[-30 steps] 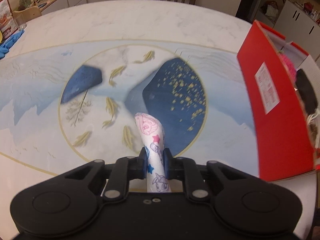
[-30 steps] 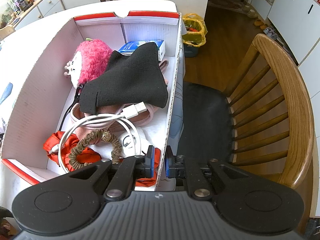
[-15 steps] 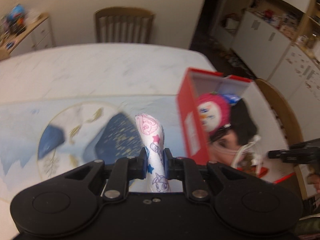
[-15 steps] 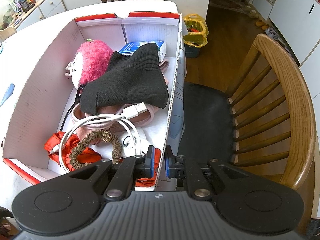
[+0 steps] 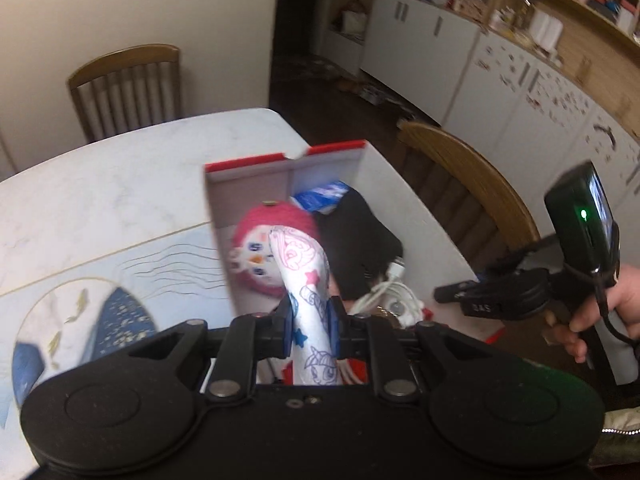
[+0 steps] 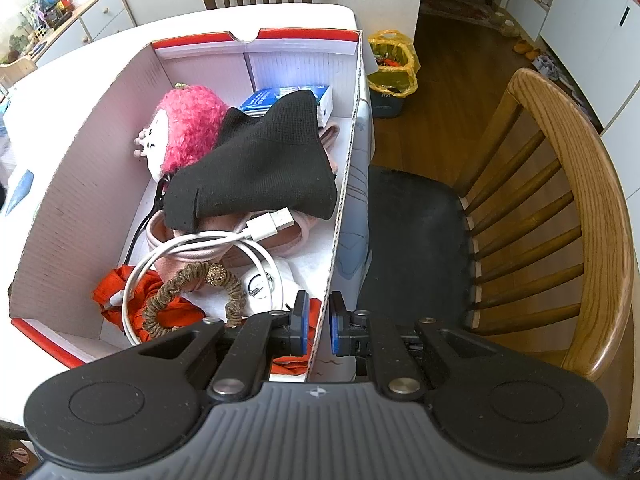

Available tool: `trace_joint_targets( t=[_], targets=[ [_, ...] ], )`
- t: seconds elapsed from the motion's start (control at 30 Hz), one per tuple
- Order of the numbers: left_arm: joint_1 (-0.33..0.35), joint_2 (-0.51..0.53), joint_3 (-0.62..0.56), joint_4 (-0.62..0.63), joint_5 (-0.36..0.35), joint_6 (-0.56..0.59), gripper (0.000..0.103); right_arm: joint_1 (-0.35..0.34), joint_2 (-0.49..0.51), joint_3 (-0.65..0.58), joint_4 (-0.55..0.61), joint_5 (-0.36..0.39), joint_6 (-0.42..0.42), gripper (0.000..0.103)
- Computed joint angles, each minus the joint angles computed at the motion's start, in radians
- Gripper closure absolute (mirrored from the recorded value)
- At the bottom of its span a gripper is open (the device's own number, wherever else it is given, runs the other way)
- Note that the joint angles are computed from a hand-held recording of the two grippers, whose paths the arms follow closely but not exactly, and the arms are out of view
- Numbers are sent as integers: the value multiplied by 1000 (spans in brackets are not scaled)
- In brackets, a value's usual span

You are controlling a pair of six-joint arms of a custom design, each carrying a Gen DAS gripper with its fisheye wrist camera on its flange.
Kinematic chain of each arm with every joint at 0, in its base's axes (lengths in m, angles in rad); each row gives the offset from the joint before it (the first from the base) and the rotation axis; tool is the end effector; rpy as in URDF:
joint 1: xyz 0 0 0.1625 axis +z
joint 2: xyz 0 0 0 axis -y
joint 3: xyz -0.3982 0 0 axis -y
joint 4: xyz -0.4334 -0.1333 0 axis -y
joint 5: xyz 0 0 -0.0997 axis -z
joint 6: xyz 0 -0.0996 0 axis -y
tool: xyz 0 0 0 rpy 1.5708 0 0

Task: Organize objects
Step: 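Carry the face mask into the shoebox with the left gripper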

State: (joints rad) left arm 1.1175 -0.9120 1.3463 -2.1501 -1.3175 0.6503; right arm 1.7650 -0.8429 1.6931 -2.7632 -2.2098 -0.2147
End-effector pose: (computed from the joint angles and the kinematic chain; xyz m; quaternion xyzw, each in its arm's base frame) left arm -0.1860 -0.7431 0.2140 0.5109 0.8473 -0.0591 0.1324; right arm 0.2021 -0.6448 0.0923 0.1376 -0.9269 0.1585 0.3111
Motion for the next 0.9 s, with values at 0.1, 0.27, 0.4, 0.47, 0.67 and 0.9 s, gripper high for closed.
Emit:
trace_joint_targets(
  t=[0.1, 0.27, 0.4, 0.47, 0.67, 0.9],
  targets=[
    [-7, 17, 5, 13, 15, 12, 88, 0, 0, 0, -3, 1, -2, 92],
    [-14, 53, 4, 45, 48, 25, 87, -1, -5, 5, -7, 8, -5, 92],
    [-24, 70, 18, 64, 72, 52, 87, -2, -4, 6, -10, 9, -7, 92],
    [-29, 74, 30, 63, 79, 66, 87, -2, -5, 7, -10, 10, -6, 92],
    [-43, 79, 61, 44, 78, 127, 85, -5, -8, 11, -15, 21, -1, 92],
    [-43, 128, 50, 39, 139, 113, 80, -7, -7, 14, -26, 26, 4, 92]
  ],
)
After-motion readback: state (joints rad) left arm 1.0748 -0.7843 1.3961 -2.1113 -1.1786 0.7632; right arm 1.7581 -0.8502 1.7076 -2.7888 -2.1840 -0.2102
